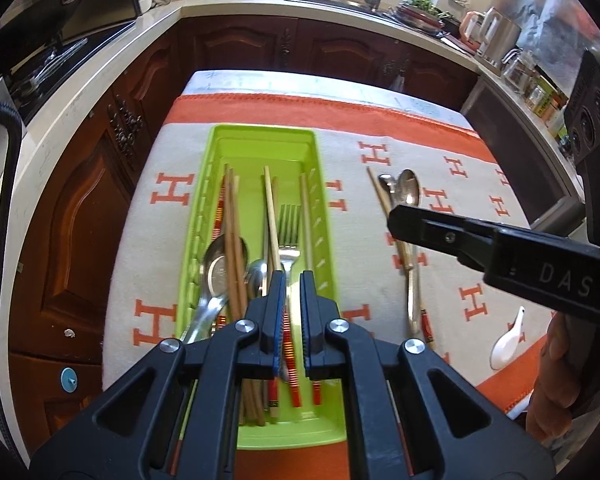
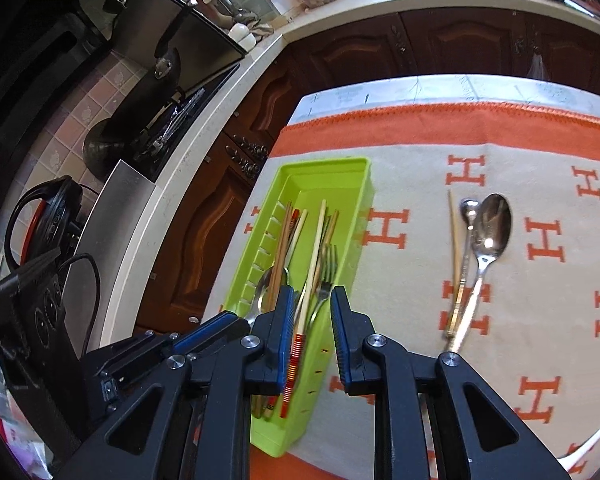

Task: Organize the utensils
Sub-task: 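Lower both chopsticks into the green tray and open both tools, then move both tools back over the silver spoons on the cloth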

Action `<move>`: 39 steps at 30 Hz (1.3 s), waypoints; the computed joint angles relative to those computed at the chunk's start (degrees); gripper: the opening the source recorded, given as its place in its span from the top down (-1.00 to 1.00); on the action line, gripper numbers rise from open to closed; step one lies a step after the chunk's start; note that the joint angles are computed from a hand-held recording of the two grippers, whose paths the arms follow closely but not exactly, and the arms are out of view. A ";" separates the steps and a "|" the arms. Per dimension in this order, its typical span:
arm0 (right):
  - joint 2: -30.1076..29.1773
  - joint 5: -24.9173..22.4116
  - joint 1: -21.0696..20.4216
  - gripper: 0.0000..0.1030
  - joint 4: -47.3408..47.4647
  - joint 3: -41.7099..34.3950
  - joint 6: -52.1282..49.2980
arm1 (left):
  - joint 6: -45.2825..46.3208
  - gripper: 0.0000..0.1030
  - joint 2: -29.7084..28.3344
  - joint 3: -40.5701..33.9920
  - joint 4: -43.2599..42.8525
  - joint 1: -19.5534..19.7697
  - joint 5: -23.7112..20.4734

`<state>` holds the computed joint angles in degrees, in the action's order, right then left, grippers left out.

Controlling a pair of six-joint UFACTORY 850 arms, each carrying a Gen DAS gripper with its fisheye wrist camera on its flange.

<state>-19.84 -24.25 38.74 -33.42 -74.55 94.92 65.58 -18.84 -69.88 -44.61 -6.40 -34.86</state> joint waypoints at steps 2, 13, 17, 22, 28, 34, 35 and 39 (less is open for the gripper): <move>1.91 -0.76 0.62 0.64 -3.03 1.94 3.16 | 0.41 0.91 0.67 0.53 -0.30 -0.37 -0.26; 12.45 -4.01 1.75 0.64 -14.20 13.85 17.54 | 0.25 0.91 2.95 2.84 -0.06 -4.83 -1.19; 15.35 -4.51 1.52 0.64 -16.33 17.41 20.82 | -1.14 0.91 2.61 2.89 1.35 -6.81 -0.93; 18.25 -4.24 0.89 0.64 -18.67 21.58 24.67 | -4.59 0.91 1.17 2.08 4.23 -9.49 0.03; 20.24 -3.92 -0.30 0.64 -21.07 25.18 28.21 | -11.51 0.91 -4.09 -2.83 9.15 -12.65 -0.54; 21.17 0.12 -2.45 0.64 -25.10 28.93 33.93 | -19.35 0.91 -11.94 -11.16 12.16 -14.37 -6.55; 21.25 0.56 -2.67 0.64 -25.87 29.39 34.97 | -20.25 0.91 -12.85 -12.14 12.44 -14.61 -7.03; 21.23 2.11 -3.38 0.64 -28.83 30.89 39.02 | -25.04 0.91 -16.24 -15.42 15.27 -15.83 -7.71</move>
<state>1.39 -22.14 35.36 -62.24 -43.66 133.94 40.54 -35.08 -85.30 -29.34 -22.24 -42.56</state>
